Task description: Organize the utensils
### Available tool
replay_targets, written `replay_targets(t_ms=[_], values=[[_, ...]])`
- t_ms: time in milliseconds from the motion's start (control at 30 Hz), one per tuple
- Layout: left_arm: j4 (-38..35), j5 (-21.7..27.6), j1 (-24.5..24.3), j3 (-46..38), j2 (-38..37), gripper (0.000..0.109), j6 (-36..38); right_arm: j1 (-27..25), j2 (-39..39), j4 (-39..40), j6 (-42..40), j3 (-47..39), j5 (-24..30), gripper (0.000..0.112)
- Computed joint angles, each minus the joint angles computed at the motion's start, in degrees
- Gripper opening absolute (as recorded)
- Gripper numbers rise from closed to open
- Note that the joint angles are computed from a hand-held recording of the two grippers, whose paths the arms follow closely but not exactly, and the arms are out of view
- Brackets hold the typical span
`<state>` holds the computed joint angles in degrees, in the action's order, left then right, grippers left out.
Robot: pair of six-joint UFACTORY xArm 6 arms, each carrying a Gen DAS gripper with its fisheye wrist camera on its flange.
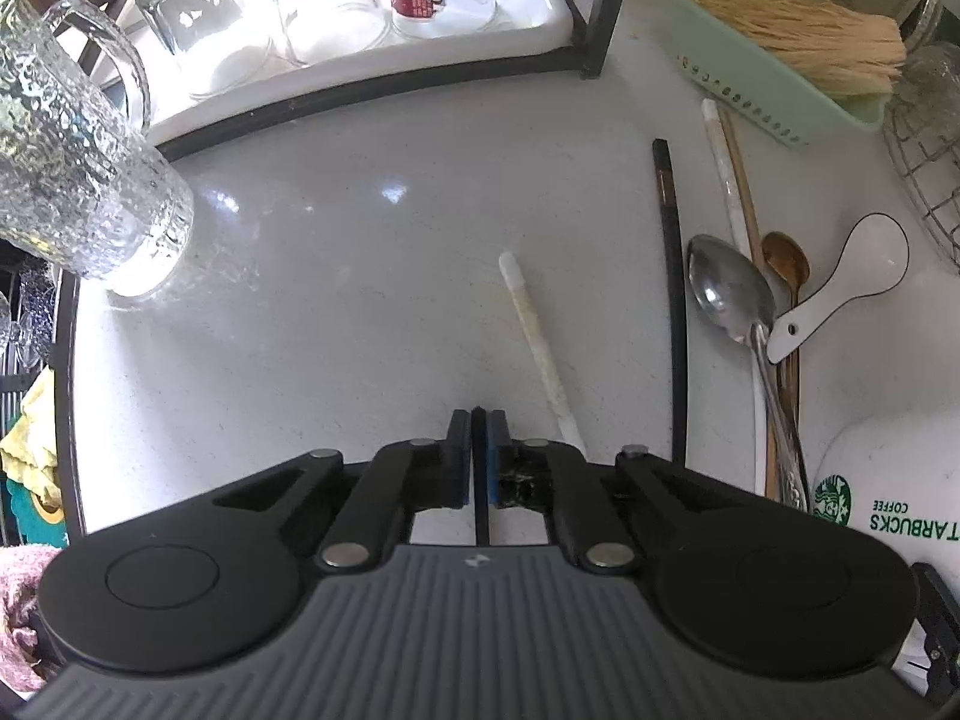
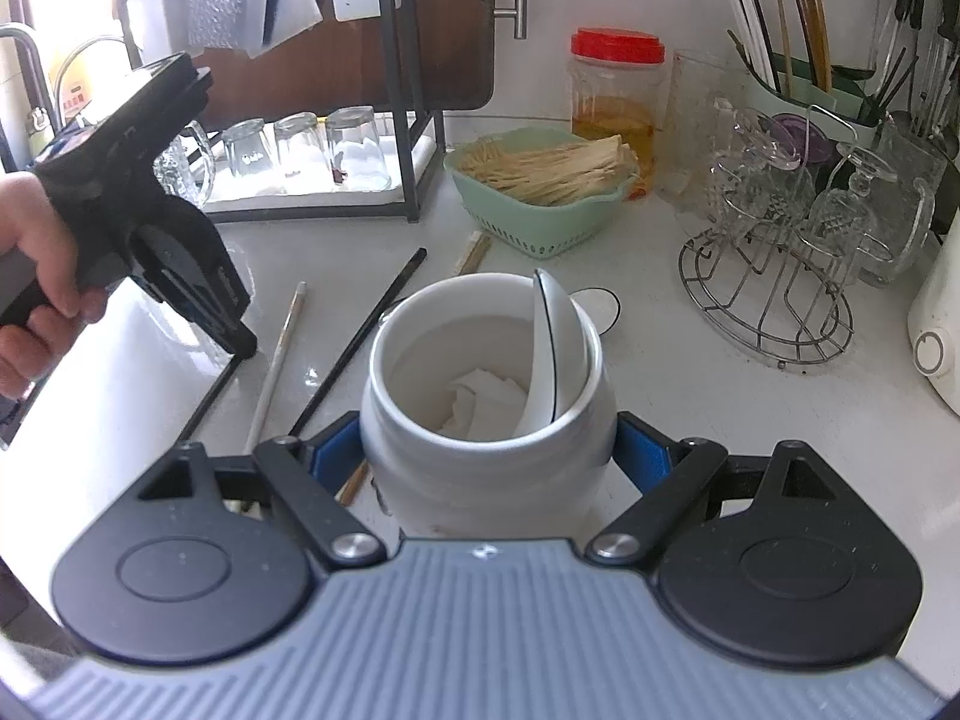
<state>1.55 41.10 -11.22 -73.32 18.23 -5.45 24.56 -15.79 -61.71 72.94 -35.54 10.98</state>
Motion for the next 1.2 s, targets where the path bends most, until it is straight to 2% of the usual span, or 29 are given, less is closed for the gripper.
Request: replay_targets(t_ms=[133, 400, 633, 700, 867, 1200], values=[[0.0, -0.2, 0.1, -0.2, 0.1, 0.005, -0.9, 0.0, 0.2, 0.0, -0.1, -0.2, -0.1, 0.090], [-6.7, -2.3, 0.8, 2.6, -3.6, 0.005, 0.6, 0.2, 0.3, 0.2, -0.3, -0.4, 0.3, 0.090], [-11.1, -6.4, -0.1, 7.8, -11.8, 0.005, 4.7, 0.3, 0.8, 0.0, 0.2, -1.0, 0.7, 0.090], [-15.3, -6.8, 0.1, 9.0, -13.8, 0.005, 6.0, 0.1, 1.0, -3.0, 3.0, -1.1, 0.4, 0.090], [-19.0, -8.9, -0.5, 11.3, -18.3, 0.005, 7.9, 0.1, 1.4, -6.9, 7.1, -1.7, 0.6, 0.090], [-19.9, -13.5, -3.6, 15.8, -26.1, 0.005, 11.9, 0.8, 1.9, -6.9, 7.7, -2.3, 1.9, 0.090]])
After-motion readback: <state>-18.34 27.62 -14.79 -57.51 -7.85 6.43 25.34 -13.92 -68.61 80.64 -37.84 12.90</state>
